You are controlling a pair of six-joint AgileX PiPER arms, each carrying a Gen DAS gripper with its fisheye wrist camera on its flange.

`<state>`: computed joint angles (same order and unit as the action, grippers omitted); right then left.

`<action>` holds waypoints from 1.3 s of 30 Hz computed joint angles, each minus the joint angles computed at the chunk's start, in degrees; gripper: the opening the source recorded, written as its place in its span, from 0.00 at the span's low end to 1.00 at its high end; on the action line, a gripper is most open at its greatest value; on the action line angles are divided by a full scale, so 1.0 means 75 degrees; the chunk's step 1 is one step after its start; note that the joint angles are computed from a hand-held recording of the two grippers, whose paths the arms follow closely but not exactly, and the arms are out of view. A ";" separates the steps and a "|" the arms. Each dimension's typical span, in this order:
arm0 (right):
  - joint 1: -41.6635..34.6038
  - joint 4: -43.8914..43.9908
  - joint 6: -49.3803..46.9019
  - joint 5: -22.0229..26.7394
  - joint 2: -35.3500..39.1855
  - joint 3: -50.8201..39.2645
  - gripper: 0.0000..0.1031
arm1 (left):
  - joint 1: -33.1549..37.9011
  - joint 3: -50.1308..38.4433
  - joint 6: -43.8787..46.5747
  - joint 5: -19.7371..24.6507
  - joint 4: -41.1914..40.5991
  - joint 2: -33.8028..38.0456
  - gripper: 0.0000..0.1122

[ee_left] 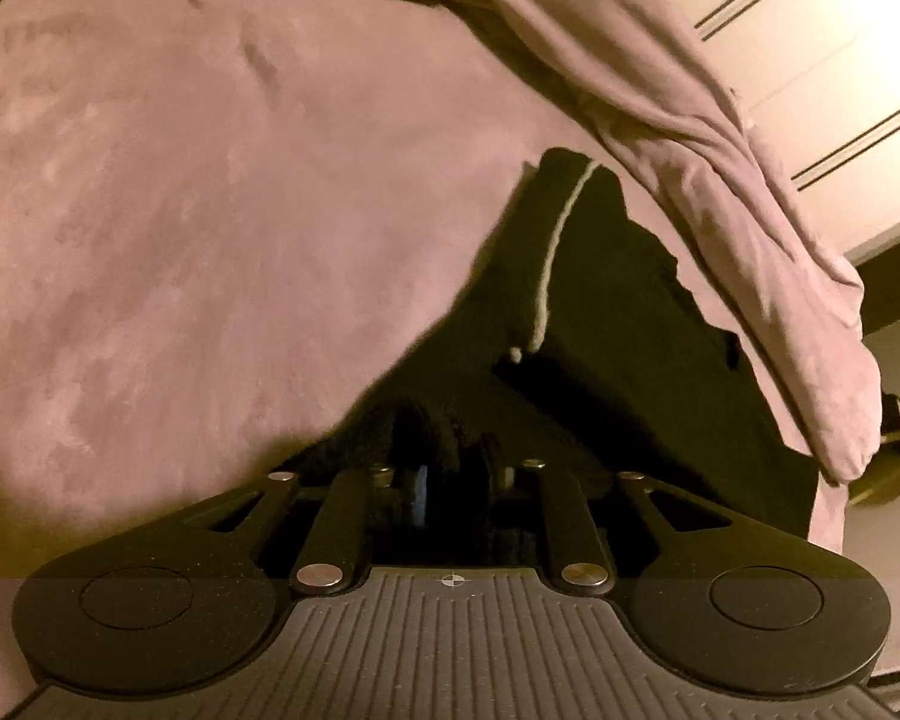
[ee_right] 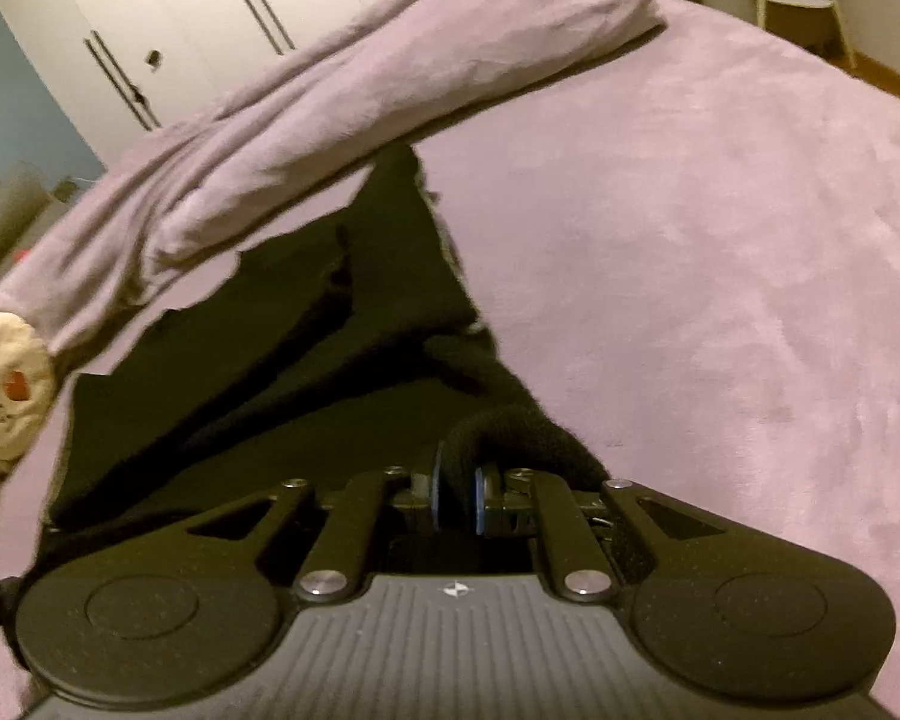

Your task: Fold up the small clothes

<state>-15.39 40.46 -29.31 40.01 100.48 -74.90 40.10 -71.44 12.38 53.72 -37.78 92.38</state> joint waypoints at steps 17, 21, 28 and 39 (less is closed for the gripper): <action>-0.0090 -0.1026 -0.2620 -0.0025 -0.0280 0.0153 0.56 | -0.0376 -0.0088 0.3589 0.0282 0.0451 -0.0017 0.67; 0.0080 -0.0860 -0.3042 -0.0083 0.0041 -0.0120 0.56 | -0.1251 -0.0316 0.4093 0.0214 0.0866 0.0212 0.76; 0.0568 -0.0995 -0.3304 -0.0140 0.0518 -0.0505 0.39 | -0.1957 -0.0464 0.3441 -0.0396 0.1863 0.0547 0.52; 0.0656 -0.0802 -0.3387 -0.0328 0.0255 -0.0323 0.20 | -0.1225 -0.1170 0.2877 0.0041 0.0667 0.1113 0.16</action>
<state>-10.47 34.45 -54.72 37.56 102.39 -77.32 30.91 -80.22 33.95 54.03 -32.78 100.72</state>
